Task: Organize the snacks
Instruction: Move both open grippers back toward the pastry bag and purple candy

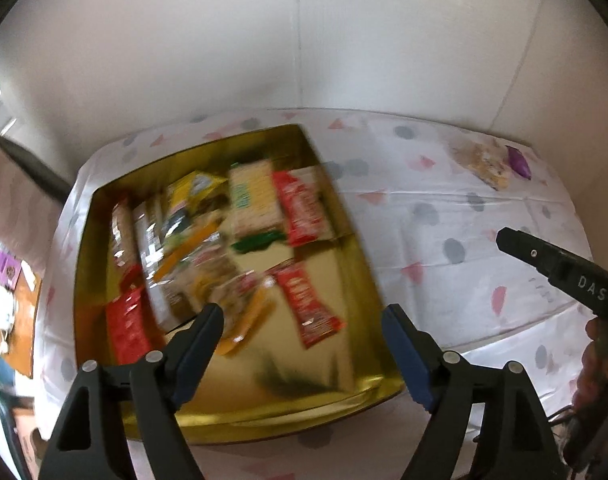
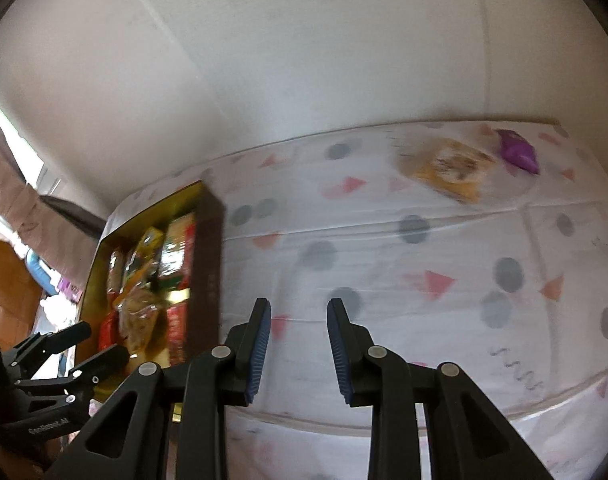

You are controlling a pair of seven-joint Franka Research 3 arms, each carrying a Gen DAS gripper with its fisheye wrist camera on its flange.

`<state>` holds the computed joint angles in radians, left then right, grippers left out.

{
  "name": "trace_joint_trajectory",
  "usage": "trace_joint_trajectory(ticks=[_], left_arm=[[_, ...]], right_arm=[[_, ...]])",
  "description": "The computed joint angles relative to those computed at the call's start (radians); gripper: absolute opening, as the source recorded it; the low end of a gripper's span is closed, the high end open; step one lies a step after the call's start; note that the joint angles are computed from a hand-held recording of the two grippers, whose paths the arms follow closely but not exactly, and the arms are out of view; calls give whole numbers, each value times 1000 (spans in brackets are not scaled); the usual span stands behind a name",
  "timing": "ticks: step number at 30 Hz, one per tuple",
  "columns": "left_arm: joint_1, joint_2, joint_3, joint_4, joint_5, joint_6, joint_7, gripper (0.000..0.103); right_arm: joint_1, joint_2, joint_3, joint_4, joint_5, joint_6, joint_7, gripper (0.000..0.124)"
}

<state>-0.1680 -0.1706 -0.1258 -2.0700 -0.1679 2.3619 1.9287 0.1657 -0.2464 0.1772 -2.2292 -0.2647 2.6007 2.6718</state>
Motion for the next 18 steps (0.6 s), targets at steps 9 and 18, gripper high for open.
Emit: trace_joint_trajectory(ticks=[9, 18], left_arm=[[-49, 39, -54, 48, 28, -7, -64, 86], [-98, 103, -96, 119, 55, -23, -133, 86]], right_arm=[[-56, -123, -20, -130, 43, 14, -29, 29], [-121, -219, -28, -226, 114, 20, -101, 29]])
